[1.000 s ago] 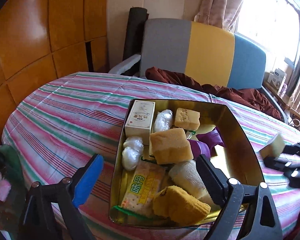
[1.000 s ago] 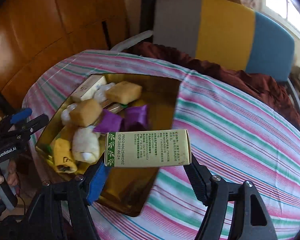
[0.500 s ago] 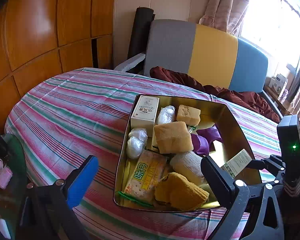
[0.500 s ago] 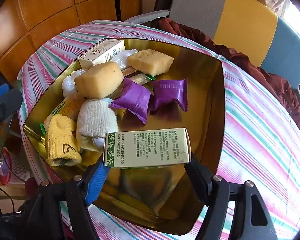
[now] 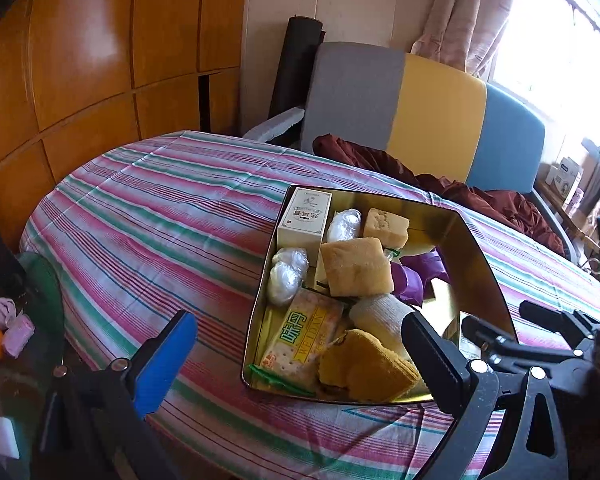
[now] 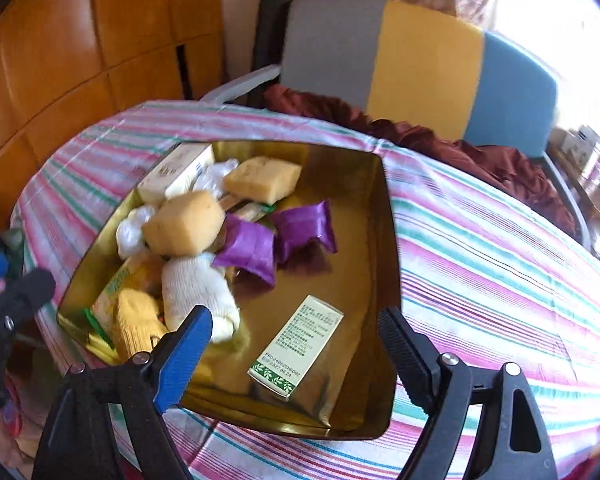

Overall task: Organize objects
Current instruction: 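Carry the green-and-white box into the gold tray and open the right tool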

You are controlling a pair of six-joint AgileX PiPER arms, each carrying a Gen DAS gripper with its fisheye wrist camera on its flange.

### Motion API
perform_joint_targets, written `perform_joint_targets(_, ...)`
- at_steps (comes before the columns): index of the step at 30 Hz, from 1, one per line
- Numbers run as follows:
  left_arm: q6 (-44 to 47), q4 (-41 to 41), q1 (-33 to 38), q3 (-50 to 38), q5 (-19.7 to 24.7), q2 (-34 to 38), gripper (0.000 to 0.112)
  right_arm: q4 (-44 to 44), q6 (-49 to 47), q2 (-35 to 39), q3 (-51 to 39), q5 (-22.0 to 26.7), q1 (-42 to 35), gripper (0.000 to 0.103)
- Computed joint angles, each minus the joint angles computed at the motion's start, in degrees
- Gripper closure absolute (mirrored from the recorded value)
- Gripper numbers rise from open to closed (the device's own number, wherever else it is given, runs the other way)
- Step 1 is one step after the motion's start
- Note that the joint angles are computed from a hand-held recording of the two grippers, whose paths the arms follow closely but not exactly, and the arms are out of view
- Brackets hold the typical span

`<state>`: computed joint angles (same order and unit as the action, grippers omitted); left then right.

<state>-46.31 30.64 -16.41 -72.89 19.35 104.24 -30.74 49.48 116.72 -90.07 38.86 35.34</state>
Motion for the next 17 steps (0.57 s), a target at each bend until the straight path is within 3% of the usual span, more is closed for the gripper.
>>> perform_joint_targets(7,4.9,-6.6,1.2,3.4,-1.9,-1.7,0.010,-10.9,14.1,-3.2,3.3,1.8,2.9,0.016)
perform_joint_targets(13,-10.2,9.1,-0.4,7.1,-4.3,-3.1,0.010,-17.4,22.4,-4.7,6.1,2.0,4.9,0.016)
perform_joint_targets(17,-10.9,10.0,-0.7,7.3,-4.8,-3.5,0.010,-18.4,23.0,-4.6,6.2,1.9,5.3,0.016)
